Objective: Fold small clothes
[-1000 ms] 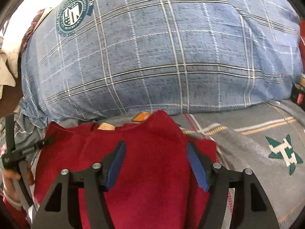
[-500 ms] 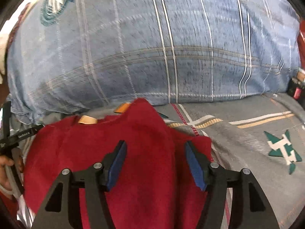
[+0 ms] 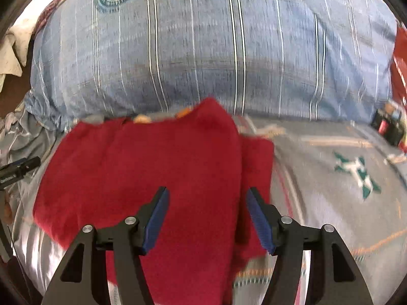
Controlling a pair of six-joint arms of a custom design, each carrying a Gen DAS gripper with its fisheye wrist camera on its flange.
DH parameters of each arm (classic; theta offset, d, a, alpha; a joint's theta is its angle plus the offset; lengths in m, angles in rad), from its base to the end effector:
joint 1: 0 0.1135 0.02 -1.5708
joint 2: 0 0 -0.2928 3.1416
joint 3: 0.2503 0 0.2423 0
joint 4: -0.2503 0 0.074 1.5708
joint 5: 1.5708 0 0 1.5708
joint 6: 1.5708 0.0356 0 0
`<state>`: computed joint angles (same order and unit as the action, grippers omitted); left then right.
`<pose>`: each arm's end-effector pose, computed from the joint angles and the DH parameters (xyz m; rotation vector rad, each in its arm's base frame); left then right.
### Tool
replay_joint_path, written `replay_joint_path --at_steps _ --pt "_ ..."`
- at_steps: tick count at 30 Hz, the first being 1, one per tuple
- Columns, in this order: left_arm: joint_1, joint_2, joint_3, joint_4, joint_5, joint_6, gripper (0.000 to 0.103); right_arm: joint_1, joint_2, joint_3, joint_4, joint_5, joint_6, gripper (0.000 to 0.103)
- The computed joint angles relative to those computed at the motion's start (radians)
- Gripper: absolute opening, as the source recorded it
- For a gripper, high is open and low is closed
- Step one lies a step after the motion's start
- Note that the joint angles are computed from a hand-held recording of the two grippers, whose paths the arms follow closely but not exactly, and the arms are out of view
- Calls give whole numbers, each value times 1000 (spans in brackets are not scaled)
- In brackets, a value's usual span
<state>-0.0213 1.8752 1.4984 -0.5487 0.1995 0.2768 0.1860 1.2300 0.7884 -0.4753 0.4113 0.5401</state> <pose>0.4134 -0.0159 0.2753 0.4493 2.4346 -0.1402 0.2236 0.0276 0.2588 0.5866 2.3199 -0.1780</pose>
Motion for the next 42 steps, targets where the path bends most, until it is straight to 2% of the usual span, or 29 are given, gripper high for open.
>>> replay_joint_path --at_steps 4,7,11,13,17,23,28,31,34,35,37,42 --pt "20 5 -37 12 12 -11 82 2 24 -11 -21 12 16 62" --pt "33 16 -51 22 21 -20 82 95 -17 -2 -79 93 91 65" --pt "44 62 -31 14 51 -31 82 172 -73 -36 -115 129 164 65" --pt "48 71 -27 17 63 -39 82 186 -55 -33 -130 155 162 65" --pt "44 74 -34 38 61 -50 83 141 -27 -57 -72 129 120 70" --pt "24 72 -56 81 30 -46 83 96 -22 -63 -37 96 74 71" --pt "26 74 -51 75 33 -41 83 151 -46 -59 -47 144 98 72" --pt "27 77 -48 73 35 -39 83 198 -67 -62 14 125 83 72" --pt "25 78 -44 69 32 -38 84 259 -9 -23 51 133 89 71" --pt "25 79 -42 68 32 -37 84 258 23 -3 72 103 72 66" --pt "25 86 -34 61 32 -38 86 246 100 50 101 32 47 65" --pt "34 111 2 26 60 -46 88 262 334 249 107 6 -46 67"
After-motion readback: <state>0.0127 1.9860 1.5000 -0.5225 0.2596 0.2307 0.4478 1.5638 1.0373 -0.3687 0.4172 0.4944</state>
